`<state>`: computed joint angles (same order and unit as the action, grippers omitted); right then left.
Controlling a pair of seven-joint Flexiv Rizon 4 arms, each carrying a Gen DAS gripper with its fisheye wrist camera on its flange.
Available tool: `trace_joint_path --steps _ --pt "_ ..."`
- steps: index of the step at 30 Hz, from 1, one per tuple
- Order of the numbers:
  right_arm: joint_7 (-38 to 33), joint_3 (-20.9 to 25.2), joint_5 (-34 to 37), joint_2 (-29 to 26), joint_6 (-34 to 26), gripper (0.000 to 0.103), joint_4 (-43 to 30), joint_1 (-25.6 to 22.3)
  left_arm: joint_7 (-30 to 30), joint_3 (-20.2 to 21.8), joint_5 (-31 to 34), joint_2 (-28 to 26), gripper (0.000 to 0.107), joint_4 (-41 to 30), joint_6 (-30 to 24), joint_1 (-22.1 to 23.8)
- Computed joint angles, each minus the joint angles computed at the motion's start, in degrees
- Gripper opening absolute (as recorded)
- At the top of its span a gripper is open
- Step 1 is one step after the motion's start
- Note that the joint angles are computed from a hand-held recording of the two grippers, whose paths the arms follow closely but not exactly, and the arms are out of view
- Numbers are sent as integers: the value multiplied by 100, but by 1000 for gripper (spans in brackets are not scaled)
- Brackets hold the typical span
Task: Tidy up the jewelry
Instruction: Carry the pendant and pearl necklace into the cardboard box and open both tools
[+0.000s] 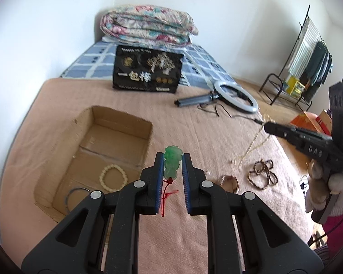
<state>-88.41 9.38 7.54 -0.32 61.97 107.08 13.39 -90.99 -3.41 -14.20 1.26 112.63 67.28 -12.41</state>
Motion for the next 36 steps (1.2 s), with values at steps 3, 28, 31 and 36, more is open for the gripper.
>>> trace_joint_path --steps 3,28,31,36 --pt "-32 42 7 -6 0 1 -40 60 -16 55 -18 59 14 43 44 44" --pt "-139 368 -74 -742 155 1 -876 551 -262 345 46 357 14 342 61 587" --pt "-142 407 -120 -874 154 1 -1019 606 -288 356 74 325 14 336 45 632" --pt "-118 457 -185 -1091 160 1 -1247 683 -317 375 56 254 14 313 0 689"
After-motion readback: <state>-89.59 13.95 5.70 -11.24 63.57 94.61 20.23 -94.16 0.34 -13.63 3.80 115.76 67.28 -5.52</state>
